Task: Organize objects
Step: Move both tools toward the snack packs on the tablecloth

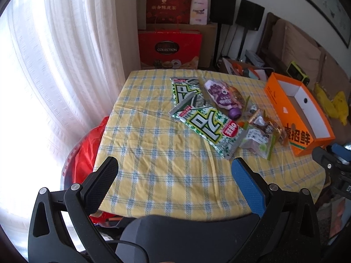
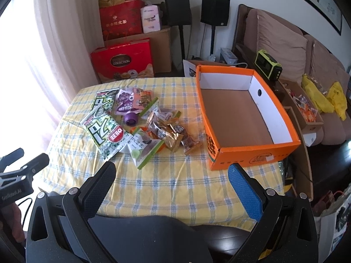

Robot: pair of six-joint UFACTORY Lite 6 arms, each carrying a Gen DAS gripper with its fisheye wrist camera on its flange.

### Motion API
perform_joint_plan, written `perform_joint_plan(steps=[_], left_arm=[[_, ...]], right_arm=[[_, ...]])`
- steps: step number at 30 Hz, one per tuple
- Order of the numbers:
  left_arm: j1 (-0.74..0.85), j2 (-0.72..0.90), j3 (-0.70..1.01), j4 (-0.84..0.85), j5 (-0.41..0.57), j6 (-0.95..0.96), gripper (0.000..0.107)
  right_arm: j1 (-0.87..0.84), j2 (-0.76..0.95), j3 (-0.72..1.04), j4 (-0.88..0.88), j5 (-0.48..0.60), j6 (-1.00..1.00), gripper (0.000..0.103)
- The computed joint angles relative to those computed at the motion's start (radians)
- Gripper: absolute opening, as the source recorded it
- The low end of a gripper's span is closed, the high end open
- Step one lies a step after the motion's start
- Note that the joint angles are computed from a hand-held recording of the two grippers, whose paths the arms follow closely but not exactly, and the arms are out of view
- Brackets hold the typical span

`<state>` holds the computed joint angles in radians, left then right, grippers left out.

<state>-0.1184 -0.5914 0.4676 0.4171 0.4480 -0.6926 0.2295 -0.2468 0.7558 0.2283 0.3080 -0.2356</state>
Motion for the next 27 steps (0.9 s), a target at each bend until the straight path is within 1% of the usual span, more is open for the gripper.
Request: perform_joint_plan(steps=[4,6,9,10,12,14,16,20,21,24,27], left_arm=[[0.080,0.035,-0.009,-0.080,-0.055,0.109,0.103],[0.127,0.047,-0.015,-0.198,-0.085,0.239,0.103],[0.165,0.066,-0.016,-0.325,-0.106,0.377,0.103],[0.173,0.069,-0.017,-0.354,-0.110,0.409,0.102],[0.175,0.076,-0.021,-0.367,-0.118,0.421,0.099],[0.181,0.086,-0.023,-0.404,-0.127,0.457,0.098],[0.193,0.096,-0.024,-0.467,-0.133,0.523,0.098],[0.209,0.125,-0.023,-0.528,-0.149,0.591,0.098],[0.212,0.133,-0.022,-0.547,-0.151,0.610,0.098],[0.244,0.151,-0.024,-0.681,-0.159,0.747,0.098],[0.246,0.148,-0.032,-0.635,-0.189,0.702,0.095]], right_arm=[[-0.023,0.017,-0.008,0.227,-0.014,-0.247,0.103],[-0.016,0.024,-0.014,0.272,-0.025,-0.306,0.103],[0.012,0.042,-0.025,0.251,-0.049,-0.307,0.101],[0.017,0.051,-0.028,0.285,-0.051,-0.350,0.098],[0.013,0.082,-0.025,0.414,-0.039,-0.492,0.090],[0.008,0.134,0.001,0.462,-0.016,-0.551,0.071],[0.004,0.198,0.035,0.502,0.007,-0.594,0.063],[-0.011,0.301,0.101,0.635,0.036,-0.737,0.062],[-0.002,0.316,0.115,0.635,0.028,-0.743,0.062],[0.042,0.351,0.148,0.589,-0.026,-0.717,0.062],[0.071,0.412,0.207,0.529,-0.041,-0.661,0.062]])
